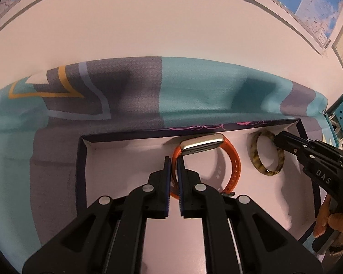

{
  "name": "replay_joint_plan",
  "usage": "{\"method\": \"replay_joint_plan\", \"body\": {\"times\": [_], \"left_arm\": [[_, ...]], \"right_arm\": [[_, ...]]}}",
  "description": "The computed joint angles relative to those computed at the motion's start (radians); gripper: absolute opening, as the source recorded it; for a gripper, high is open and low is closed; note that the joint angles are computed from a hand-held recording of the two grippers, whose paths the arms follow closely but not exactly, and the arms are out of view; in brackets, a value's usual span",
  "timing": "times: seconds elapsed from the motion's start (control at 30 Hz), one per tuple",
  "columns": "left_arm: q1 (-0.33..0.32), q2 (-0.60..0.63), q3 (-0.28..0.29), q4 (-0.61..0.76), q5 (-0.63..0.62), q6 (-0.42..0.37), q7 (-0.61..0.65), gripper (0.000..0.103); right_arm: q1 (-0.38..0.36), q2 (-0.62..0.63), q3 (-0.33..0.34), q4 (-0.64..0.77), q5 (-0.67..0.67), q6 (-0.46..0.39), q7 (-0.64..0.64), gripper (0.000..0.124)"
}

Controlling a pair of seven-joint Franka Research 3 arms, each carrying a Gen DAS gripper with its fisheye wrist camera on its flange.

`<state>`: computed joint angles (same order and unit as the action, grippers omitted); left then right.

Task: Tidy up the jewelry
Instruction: 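Open the left gripper releasing the watch while the right gripper releases the bangle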

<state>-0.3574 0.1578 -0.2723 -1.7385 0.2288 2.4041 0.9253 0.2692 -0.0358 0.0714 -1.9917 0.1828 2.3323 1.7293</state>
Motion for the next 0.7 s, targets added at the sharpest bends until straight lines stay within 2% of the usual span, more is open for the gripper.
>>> {"method": "replay_joint_plan", "body": {"times": [0.03, 0.1, 0.17, 0.23, 0.37, 0.6, 0.7], "left_arm": [[0.001, -0.007, 0.001, -0.01, 0.001, 0.013, -0.003, 0.012], [-0.005, -0.034, 0.005, -0.04, 0.046, 0.032, -0.027, 0.026], [-0.004, -0.08, 0.003, -0.093, 0.061, 0.074, -0.033, 0.031], [-0.003, -0.134, 0.0, -0.157, 0.093, 0.122, -0.041, 0.033], [-0.008, -0.252, -0.011, -0.293, 0.06, 0.2, 0.007, 0.035], [-0.061, -0.4, 0.0, -0.472, -0.082, 0.27, 0.121, 0.037], [-0.057, -0.426, -0.008, -0.506, -0.082, 0.274, 0.112, 0.037]], "right_arm": [[0.001, -0.007, 0.001, -0.006, -0.005, 0.007, 0.0, 0.017], [0.001, -0.034, 0.001, -0.029, 0.001, 0.023, -0.018, 0.023], [0.002, -0.071, -0.003, -0.061, 0.031, 0.034, -0.061, 0.031], [0.004, -0.126, -0.012, -0.109, 0.097, 0.042, -0.123, 0.033], [0.01, -0.233, -0.028, -0.201, 0.198, 0.033, -0.221, 0.036], [0.019, -0.37, -0.038, -0.302, 0.273, -0.063, -0.32, 0.036], [0.024, -0.393, -0.042, -0.324, 0.315, -0.09, -0.332, 0.036]]}}
